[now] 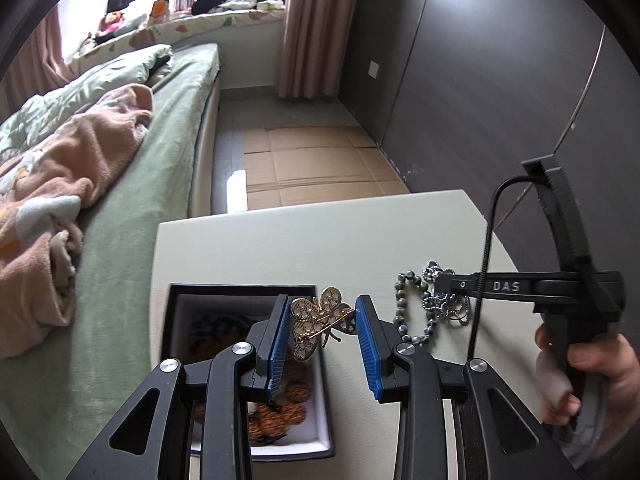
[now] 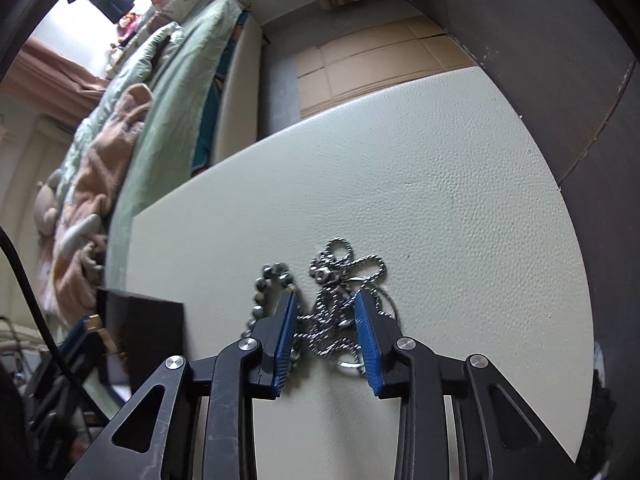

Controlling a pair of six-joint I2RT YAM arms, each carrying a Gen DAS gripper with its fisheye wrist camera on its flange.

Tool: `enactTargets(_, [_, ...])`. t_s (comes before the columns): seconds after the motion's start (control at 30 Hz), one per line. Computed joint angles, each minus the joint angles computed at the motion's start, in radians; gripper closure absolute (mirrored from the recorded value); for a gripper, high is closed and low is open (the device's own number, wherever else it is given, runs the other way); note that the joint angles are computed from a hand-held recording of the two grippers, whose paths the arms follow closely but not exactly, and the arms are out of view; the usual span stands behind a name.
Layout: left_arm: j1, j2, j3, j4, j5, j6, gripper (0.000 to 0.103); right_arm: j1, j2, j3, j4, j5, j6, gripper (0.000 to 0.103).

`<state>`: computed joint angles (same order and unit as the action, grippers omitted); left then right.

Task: Organize jewelry
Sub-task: 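Lower the butterfly brooch into the box with the left tool while the right tool carries the silver chain in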

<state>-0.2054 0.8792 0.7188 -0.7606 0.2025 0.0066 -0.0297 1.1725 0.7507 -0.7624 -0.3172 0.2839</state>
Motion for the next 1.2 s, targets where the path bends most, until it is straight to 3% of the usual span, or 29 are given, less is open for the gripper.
enactTargets(0.27, [0.149,-0.017,0.02,-0.044,0.081,0.089,0.069,0.185,0.024,0.024,0.007,0.227,0.059,0.072])
enactTargets(0.47, [0.231,-0.027,0.03,-0.079,0.112,0.137,0.069,0.206,0.024,0.028,0.003,0.275,0.05,0.081])
enactTargets(0.57, [0.279,-0.035,0.045,-0.107,0.136,0.17,0.069,0.163,0.001,0.019,-0.004,0.221,0.038,0.087])
enactTargets(0.6, [0.298,-0.039,0.054,-0.118,0.144,0.183,0.069,0.141,-0.02,0.014,-0.006,0.184,0.032,0.097])
enactTargets(0.63, [0.312,-0.045,0.057,-0.129,0.152,0.193,0.069,0.129,-0.037,0.014,-0.014,0.168,0.027,0.099])
enactTargets(1.0, [0.404,-0.048,0.092,-0.186,0.18,0.254,0.069,0.048,-0.237,0.012,-0.066,-0.001,0.013,0.099])
enactTargets(1.2, [0.414,-0.02,0.079,-0.175,0.189,0.249,0.069,0.017,-0.355,0.117,-0.159,-0.036,0.012,0.099])
